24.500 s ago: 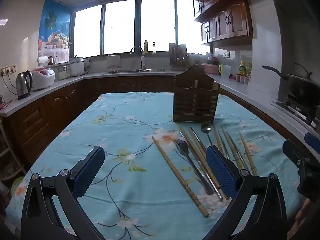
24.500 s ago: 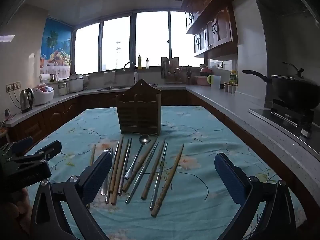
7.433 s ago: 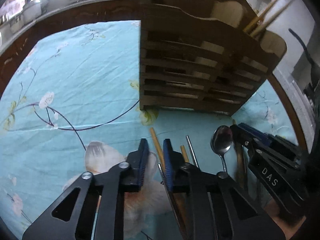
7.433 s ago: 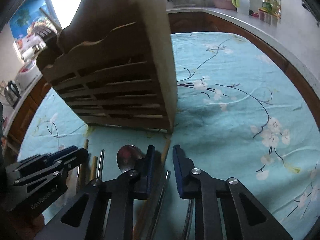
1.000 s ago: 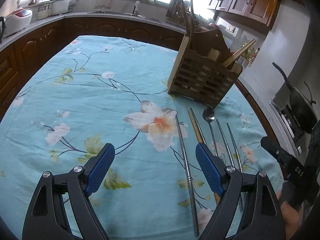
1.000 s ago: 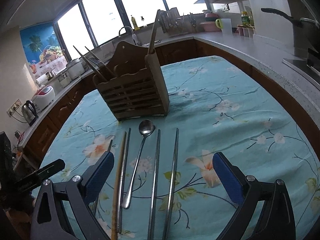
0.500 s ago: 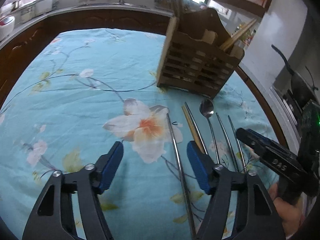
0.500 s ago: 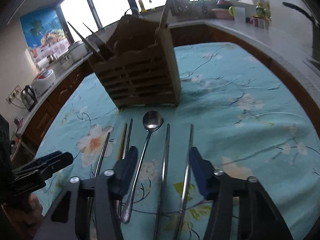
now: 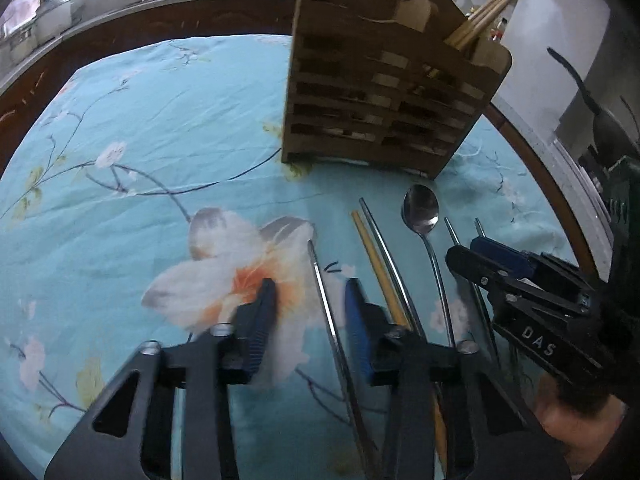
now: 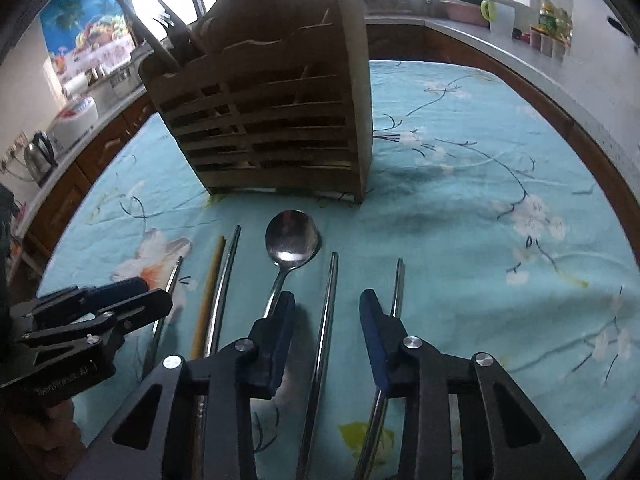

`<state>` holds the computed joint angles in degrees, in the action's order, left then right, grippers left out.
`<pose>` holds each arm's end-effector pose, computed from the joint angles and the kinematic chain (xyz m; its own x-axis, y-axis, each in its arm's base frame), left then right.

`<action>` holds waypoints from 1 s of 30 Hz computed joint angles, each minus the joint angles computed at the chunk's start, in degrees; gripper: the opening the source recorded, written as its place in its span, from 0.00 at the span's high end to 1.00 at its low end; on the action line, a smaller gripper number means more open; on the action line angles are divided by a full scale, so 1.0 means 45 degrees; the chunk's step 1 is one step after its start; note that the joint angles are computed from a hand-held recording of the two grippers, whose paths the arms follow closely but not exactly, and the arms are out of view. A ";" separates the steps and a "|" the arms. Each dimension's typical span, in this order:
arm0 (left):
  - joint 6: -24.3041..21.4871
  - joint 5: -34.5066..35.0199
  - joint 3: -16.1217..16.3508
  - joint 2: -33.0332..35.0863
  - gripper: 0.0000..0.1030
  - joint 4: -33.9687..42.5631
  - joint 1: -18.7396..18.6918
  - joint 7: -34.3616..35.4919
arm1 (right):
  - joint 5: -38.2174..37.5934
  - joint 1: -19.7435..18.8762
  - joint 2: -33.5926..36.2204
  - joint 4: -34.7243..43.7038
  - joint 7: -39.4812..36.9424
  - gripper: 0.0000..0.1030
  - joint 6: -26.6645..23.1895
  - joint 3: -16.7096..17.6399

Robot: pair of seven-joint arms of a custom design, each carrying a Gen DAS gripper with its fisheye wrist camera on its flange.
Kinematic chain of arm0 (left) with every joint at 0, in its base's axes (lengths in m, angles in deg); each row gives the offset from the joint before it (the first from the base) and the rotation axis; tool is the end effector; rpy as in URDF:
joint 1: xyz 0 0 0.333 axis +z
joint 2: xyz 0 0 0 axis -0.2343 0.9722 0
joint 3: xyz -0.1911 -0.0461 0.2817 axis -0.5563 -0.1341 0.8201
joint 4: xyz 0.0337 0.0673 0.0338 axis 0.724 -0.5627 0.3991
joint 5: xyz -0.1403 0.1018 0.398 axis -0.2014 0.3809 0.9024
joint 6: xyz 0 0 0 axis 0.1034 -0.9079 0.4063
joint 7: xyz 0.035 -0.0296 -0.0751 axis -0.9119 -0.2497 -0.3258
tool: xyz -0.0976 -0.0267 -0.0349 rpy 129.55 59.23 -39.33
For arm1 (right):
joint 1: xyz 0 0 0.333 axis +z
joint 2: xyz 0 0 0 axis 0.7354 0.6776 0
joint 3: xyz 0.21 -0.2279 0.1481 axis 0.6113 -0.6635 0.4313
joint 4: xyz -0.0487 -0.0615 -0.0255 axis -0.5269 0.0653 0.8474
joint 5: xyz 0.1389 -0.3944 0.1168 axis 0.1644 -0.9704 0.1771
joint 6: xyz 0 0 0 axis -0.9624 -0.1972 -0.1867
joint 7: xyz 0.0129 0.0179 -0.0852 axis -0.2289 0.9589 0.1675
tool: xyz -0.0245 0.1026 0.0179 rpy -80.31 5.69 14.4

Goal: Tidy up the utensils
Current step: 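Grasp a metal chopstick with the left tool while the right tool grasps another metal chopstick, then lift both metal chopsticks and carry them above the wooden holder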

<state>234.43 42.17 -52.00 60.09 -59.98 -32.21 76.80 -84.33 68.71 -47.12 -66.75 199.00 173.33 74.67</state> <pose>0.6857 -0.3252 0.4172 -0.2431 -0.9523 0.1846 -0.8358 0.1091 -0.5380 0.6517 0.3209 0.4635 0.0556 -0.9846 -0.1659 -0.8326 0.0460 -0.5519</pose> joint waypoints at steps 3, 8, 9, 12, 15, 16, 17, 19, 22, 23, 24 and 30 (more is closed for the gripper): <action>-0.0071 0.0312 0.0144 0.0188 0.93 0.0248 -0.0195 -0.0032 | -0.0583 0.0249 0.0228 0.0492 0.0046 0.72 -0.0659 -0.0159; 0.0028 0.0675 0.0243 0.0257 0.95 0.0321 -0.0349 -0.0211 | -0.0780 0.0286 0.0366 0.0695 -0.0134 0.93 -0.0808 -0.0112; 0.0032 0.0472 0.0085 0.0233 0.95 0.0283 -0.0204 -0.0055 | -0.0604 0.0217 0.0314 0.0609 -0.0185 0.94 -0.0719 -0.0056; 0.0087 -0.0159 -0.0282 0.0119 0.96 0.0105 0.0133 0.0373 | 0.0481 -0.0186 0.0173 0.0322 -0.0591 0.95 -0.0279 0.0279; 0.0480 -0.0729 -0.0509 -0.0304 0.96 -0.0490 0.0387 0.0749 | 0.1343 -0.0397 -0.0130 -0.0149 -0.0952 0.95 0.0223 0.0479; 0.0606 -0.0953 -0.0598 -0.0472 0.96 -0.0696 0.0484 0.0894 | 0.1483 -0.0405 -0.0318 -0.0389 -0.1004 0.95 0.0487 0.0509; 0.0740 -0.1204 -0.0688 -0.0646 0.96 -0.0905 0.0592 0.1036 | 0.1637 -0.0416 -0.0457 -0.0550 -0.1052 0.95 0.0644 0.0541; 0.1054 -0.1951 -0.1014 -0.1091 0.96 -0.1413 0.0958 0.1534 | 0.1935 -0.0426 -0.0743 -0.0856 -0.1071 0.95 0.1044 0.0596; 0.1582 -0.2960 -0.1345 -0.1723 0.96 -0.2058 0.1341 0.2237 | 0.1974 -0.0323 -0.1059 -0.1060 -0.0905 0.95 0.1366 0.0525; 0.1770 -0.3378 -0.1494 -0.1958 0.96 -0.2273 0.1498 0.2554 | 0.2039 -0.0327 -0.1217 -0.1190 -0.0896 0.95 0.1545 0.0538; 0.1965 -0.3798 -0.1626 -0.2239 0.96 -0.2526 0.1640 0.2880 | 0.2094 -0.0346 -0.1402 -0.1351 -0.0905 0.95 0.1703 0.0538; 0.2636 -0.6375 -0.2137 -0.3459 0.96 -0.3410 0.2154 0.5005 | 0.1815 -0.0245 -0.2346 -0.1927 -0.0429 0.95 0.2547 0.0397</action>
